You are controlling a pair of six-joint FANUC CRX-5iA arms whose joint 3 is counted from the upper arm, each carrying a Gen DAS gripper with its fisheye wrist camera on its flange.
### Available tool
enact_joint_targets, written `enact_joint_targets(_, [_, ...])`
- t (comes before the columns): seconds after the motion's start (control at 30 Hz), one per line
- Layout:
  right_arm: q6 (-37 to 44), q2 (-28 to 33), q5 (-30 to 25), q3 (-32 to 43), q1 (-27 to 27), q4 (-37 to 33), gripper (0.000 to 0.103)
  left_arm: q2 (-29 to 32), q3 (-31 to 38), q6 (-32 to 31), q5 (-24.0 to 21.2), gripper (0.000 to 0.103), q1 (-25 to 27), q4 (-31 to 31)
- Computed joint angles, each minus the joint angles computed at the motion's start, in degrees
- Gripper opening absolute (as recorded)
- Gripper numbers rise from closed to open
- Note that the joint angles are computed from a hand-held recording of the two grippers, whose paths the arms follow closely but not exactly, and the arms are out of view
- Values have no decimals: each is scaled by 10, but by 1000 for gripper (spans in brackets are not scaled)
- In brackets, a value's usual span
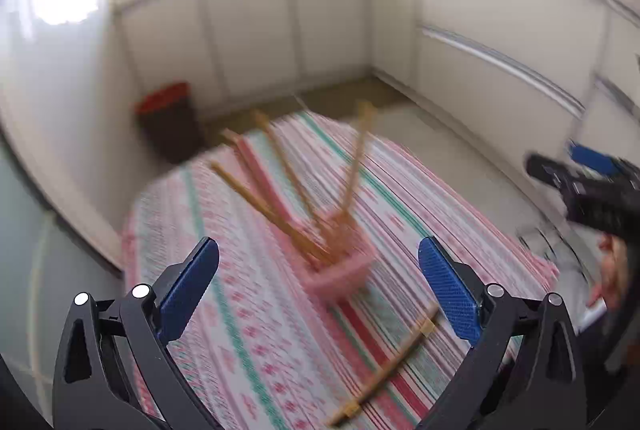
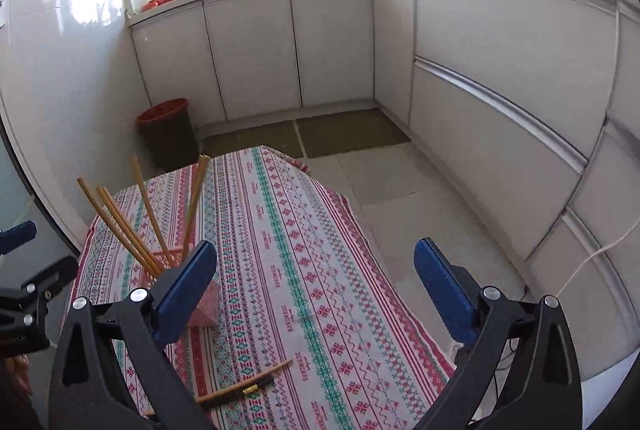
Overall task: Organize utensils
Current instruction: 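Move the left gripper down to the remaining chopsticks beside the holder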
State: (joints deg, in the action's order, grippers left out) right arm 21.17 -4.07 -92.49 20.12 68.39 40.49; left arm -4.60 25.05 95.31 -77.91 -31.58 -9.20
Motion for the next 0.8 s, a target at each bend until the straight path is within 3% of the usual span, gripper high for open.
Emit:
enact_joint_targets(0.07, [-31, -17, -13, -7, -15, -50, 96, 24, -2, -55, -34, 96, 4, 64])
enact_joint_targets(0.2, [-108, -56, 5, -22, -66, -157, 96, 79, 2, -110, -78, 96, -21, 110])
enact_joint_targets(0.33, [-152, -76, 4, -41, -94, -191, 96, 141, 23, -105, -113, 96, -33, 133])
enact_joint_targets(0.53, [-168, -99, 27, -57, -154, -297, 96, 227, 88, -72, -160, 96, -35, 144])
enact_joint_targets(0.63, [-172, -101, 29, -59, -158, -303, 96, 259, 116, -59, -173, 94, -36, 144])
enact_joint_targets(0.67, [-170, -101, 28, -58, -159, -302, 96, 264, 120, -57, -174, 91, -38, 140])
enact_joint_targets(0.73, [-165, -100, 28, -56, -161, -309, 96, 278, 130, -51, -187, 63, -37, 136])
enact_joint_targets(0.8, [-162, -100, 31, -56, -170, -325, 96, 291, 135, -45, -203, 48, -34, 137])
